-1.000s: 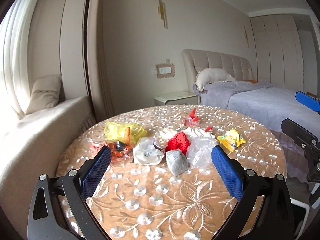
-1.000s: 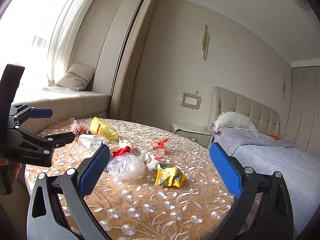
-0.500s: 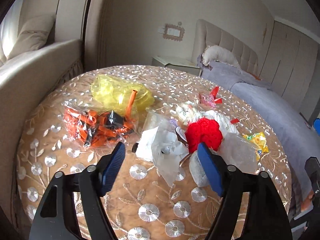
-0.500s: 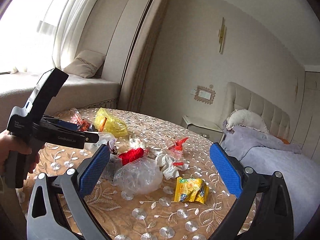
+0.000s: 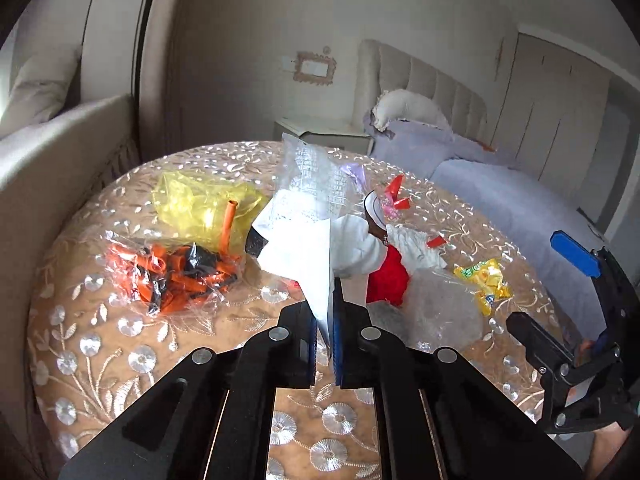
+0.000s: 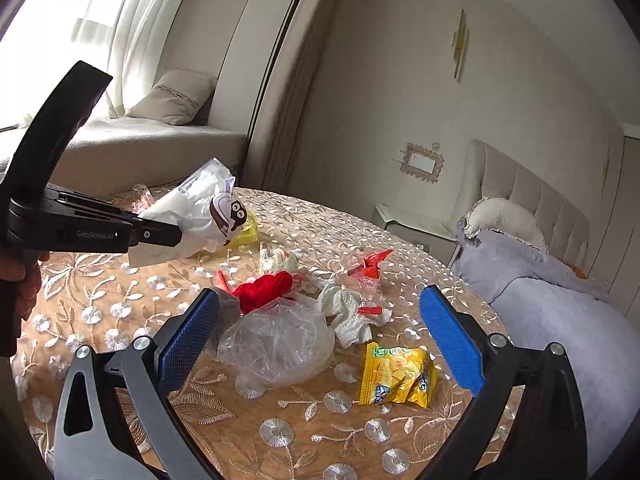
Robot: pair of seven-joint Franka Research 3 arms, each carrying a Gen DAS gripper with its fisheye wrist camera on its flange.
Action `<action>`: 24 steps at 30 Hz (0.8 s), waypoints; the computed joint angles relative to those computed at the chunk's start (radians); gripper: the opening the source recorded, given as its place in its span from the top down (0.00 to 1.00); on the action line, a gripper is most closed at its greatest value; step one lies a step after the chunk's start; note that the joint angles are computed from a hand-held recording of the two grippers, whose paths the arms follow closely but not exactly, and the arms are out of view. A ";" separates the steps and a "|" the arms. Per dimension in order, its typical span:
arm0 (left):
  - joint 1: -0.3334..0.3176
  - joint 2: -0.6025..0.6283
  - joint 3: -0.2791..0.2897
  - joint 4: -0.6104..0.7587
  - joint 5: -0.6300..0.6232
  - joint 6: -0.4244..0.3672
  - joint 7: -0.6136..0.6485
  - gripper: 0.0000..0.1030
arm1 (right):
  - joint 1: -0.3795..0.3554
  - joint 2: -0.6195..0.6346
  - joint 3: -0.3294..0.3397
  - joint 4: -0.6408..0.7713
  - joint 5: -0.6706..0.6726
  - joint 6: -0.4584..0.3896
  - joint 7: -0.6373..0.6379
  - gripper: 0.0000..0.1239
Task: Collect trash
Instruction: 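Grasp the white tissue with the left tool while the right tool grasps the clear plastic bag, then carry the tissue and clear plastic bag with both tools over the trash bin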
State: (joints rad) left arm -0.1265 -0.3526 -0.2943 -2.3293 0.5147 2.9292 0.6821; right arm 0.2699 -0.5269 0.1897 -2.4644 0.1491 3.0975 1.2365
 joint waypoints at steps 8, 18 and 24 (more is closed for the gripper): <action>-0.015 -0.055 0.000 -0.038 -0.023 0.014 0.001 0.95 | -0.024 0.116 0.030 0.144 -0.087 -0.299 0.013 0.50; -0.011 -0.142 -0.033 -0.075 -0.024 0.035 -0.006 0.95 | 0.071 -0.023 -0.076 0.076 0.066 -0.231 -0.026 0.90; -0.048 -0.162 -0.064 -0.063 -0.026 0.058 0.002 0.95 | 0.035 -0.216 -0.077 -0.016 0.083 -0.137 -0.027 0.90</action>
State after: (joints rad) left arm -0.1747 -0.5145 -0.3586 -2.3924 0.4889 2.9876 0.6845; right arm 0.3052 -0.7425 0.1126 -2.4802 0.2319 2.9609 1.2096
